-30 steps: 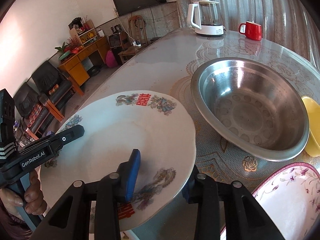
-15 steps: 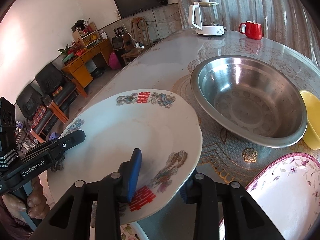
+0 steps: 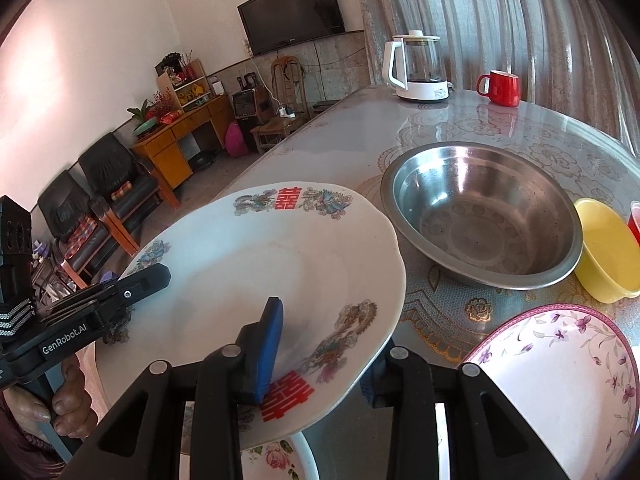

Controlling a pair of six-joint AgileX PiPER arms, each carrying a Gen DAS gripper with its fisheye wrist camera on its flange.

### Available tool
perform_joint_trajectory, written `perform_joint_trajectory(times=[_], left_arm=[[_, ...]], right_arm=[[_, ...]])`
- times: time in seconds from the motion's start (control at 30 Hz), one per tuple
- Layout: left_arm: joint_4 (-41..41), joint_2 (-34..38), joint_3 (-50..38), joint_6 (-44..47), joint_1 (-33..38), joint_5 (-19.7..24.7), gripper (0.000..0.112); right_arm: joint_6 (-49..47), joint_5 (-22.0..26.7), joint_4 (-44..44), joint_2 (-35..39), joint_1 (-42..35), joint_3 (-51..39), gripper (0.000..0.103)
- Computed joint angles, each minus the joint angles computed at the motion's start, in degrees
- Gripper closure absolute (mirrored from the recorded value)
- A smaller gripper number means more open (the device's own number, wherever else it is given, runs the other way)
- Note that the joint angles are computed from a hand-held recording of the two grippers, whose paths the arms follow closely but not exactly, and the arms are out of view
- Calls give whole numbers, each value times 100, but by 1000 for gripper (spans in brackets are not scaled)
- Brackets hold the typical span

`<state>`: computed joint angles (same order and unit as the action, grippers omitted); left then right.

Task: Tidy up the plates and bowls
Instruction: 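Lower the double-happiness plate onto the purple-floral plate with both grippers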

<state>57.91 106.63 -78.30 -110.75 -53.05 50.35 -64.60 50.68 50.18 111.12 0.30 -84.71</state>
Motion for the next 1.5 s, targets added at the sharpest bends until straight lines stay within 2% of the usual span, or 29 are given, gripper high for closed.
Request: perform_joint_trajectory(times=[0.17,0.83,1.27,1.5], left_arm=[[74,131,-483,260,-256,296,87],[-406,1488,-3163,1734,-885,650,87],[-1302,2711,-5244,2895,-981,757,87],[-1896,3530,-6687,3548,-1026,1171,87]], right_arm=[[-350,126,369,-343,-333,337,70],[-1053,977,868,-872,-2144,834,70],[-1269,1176,750,-785,-3040,828,70],[-1170,1181,566,-523,-3360,667,70]])
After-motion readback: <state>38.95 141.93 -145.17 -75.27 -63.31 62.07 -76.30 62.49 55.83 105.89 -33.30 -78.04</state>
